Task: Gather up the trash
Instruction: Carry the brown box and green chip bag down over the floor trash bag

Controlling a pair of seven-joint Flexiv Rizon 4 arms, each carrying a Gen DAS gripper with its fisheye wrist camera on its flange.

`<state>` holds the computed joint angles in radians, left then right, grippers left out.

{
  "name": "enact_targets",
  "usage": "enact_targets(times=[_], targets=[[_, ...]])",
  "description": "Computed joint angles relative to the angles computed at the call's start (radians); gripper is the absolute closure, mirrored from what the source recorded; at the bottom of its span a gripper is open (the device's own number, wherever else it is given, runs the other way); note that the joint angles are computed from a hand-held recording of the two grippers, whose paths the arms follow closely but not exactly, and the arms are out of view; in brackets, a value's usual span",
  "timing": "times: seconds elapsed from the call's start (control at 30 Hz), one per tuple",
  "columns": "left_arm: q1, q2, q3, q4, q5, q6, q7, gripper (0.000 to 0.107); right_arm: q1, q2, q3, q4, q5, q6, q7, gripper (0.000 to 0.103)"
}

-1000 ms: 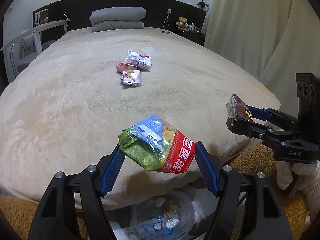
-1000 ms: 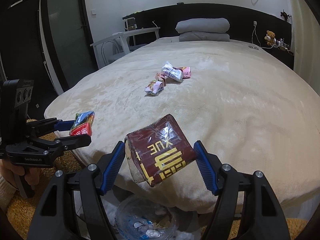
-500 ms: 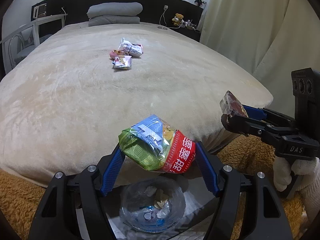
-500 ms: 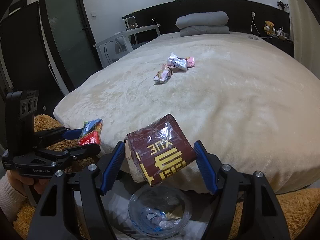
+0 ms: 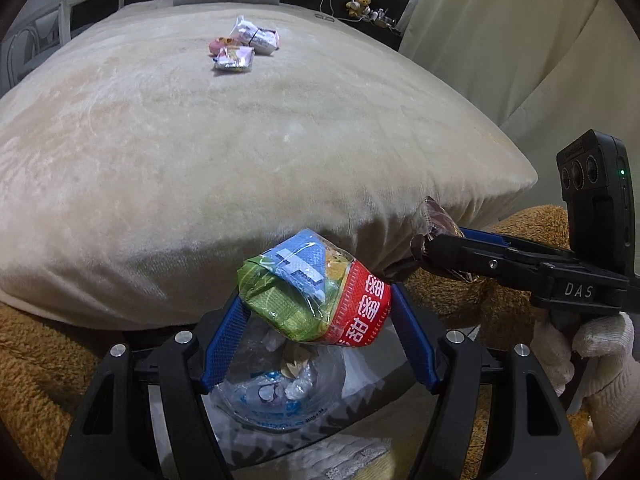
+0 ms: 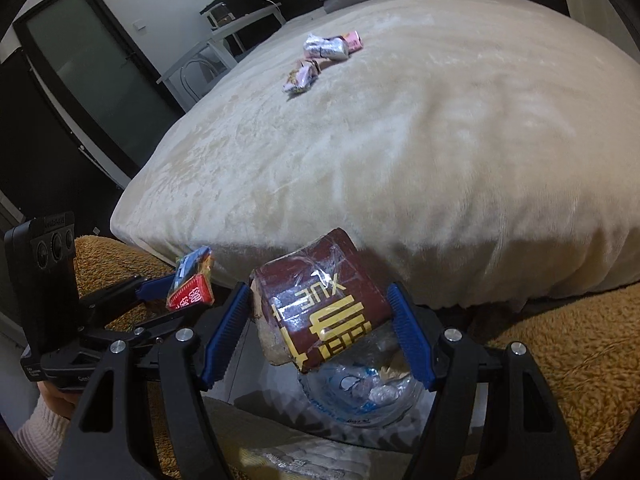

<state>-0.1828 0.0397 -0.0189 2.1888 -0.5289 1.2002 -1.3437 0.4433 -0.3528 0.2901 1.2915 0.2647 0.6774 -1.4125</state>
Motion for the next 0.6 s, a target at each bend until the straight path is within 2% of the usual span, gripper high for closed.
enact_targets(times=[0.37, 0.6], targets=[[0.024, -0.044, -0.002, -0.028, 0.013, -0.193, -0.05, 0.038, 0.018, -0.056, -0.011, -0.05, -0.004, -0.191, 0.152, 0.033], [0.046, -0.082, -0.002, -0.061, 0.073, -0.304, -0.11, 0.038, 0.022, -0.099, -0.018, -0.088, -0.017, -0.279, 0.209, 0.033]])
